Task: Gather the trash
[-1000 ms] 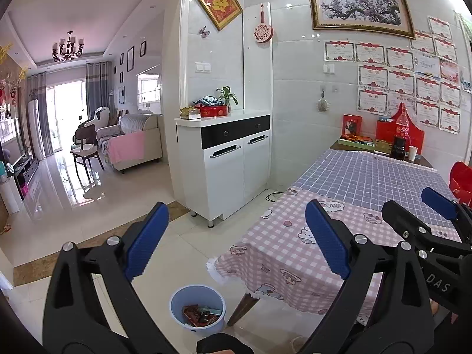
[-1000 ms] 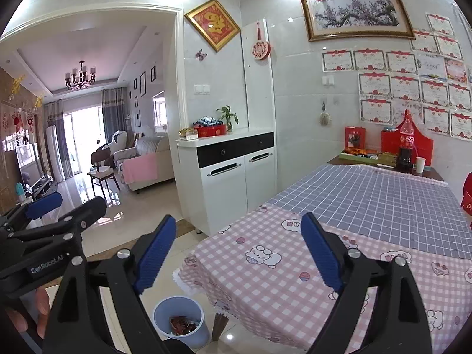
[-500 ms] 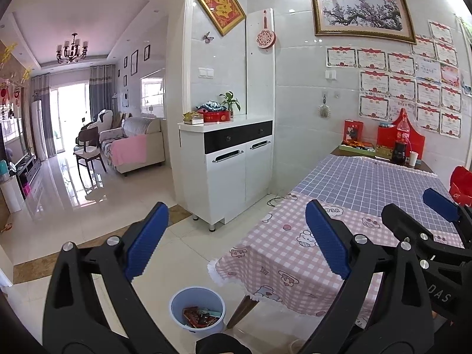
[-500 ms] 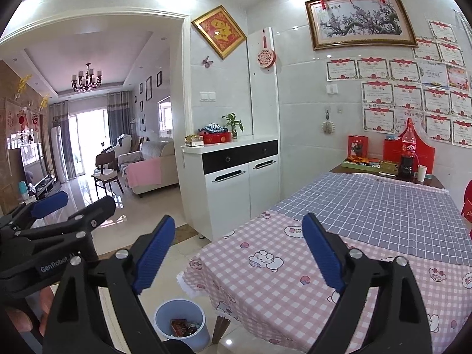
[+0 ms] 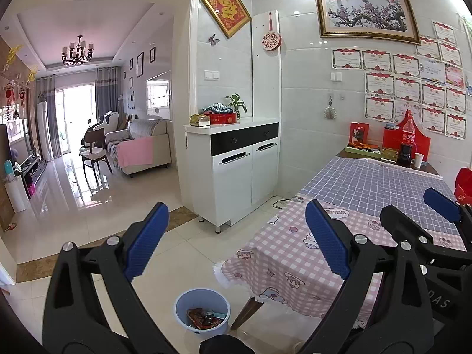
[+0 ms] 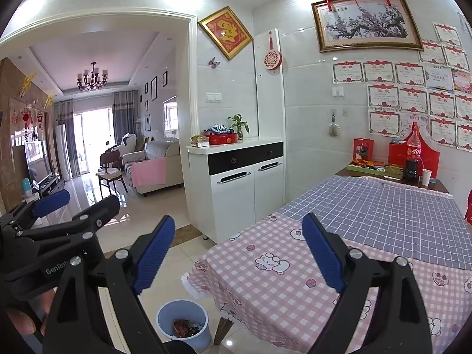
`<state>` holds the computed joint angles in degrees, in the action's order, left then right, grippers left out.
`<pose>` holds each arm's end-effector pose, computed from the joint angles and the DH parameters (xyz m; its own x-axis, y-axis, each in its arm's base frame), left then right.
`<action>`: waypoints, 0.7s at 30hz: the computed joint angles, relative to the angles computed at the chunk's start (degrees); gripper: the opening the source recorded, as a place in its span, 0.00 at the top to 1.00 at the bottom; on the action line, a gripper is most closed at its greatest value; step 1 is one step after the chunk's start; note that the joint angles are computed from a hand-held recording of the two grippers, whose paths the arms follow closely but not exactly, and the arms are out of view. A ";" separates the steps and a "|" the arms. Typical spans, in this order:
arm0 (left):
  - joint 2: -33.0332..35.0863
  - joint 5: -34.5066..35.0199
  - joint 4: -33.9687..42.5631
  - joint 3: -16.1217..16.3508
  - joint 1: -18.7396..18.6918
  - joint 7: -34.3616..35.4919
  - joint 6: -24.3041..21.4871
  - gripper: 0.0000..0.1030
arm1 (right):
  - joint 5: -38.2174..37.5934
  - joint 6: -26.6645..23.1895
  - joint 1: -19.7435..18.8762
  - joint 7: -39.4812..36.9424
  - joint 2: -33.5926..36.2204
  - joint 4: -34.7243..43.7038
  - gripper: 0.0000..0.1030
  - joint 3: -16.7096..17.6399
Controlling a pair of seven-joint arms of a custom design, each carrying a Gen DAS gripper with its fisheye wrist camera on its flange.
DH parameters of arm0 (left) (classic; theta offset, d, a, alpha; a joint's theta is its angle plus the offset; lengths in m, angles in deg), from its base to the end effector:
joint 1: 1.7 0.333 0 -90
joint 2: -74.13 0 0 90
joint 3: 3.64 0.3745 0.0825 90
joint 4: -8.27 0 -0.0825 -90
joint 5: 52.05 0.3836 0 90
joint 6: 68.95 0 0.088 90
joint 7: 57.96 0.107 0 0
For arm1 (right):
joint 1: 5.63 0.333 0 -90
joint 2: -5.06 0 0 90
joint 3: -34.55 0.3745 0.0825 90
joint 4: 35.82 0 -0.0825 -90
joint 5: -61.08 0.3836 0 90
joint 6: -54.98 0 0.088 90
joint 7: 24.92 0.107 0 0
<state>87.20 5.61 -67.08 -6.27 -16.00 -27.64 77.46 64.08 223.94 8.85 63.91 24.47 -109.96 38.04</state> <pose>0.6522 -0.2052 0.7838 0.2033 -0.9789 -0.0195 -0.2756 -0.0382 -0.9605 0.6853 0.2066 0.7758 0.3066 -0.9504 -0.0527 -0.2547 -0.0286 -0.9666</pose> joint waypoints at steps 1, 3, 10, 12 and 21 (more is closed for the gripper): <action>-0.01 0.03 -0.04 0.03 0.03 0.01 0.04 0.11 | -0.08 -0.04 0.08 0.14 0.02 0.02 0.16 -0.13; -0.07 0.07 -0.08 0.05 0.02 -0.04 -0.11 0.11 | -0.29 -0.17 0.22 0.28 0.12 0.24 0.16 -0.28; -0.26 -0.36 -0.33 -0.03 0.49 0.49 0.14 0.11 | -0.51 -0.09 0.27 0.66 0.35 0.65 0.16 -0.42; -0.24 -0.23 -0.30 -0.02 0.48 0.76 0.21 0.11 | -0.78 -0.44 0.44 1.04 0.52 0.96 0.16 -0.72; -0.05 -0.22 0.04 0.10 0.26 0.90 -0.34 0.11 | -0.81 -0.56 0.30 1.38 0.54 1.09 0.16 -0.66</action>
<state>87.15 5.40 -67.04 -6.17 -15.74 -26.75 77.12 63.27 223.38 9.15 65.29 25.01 -108.87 37.38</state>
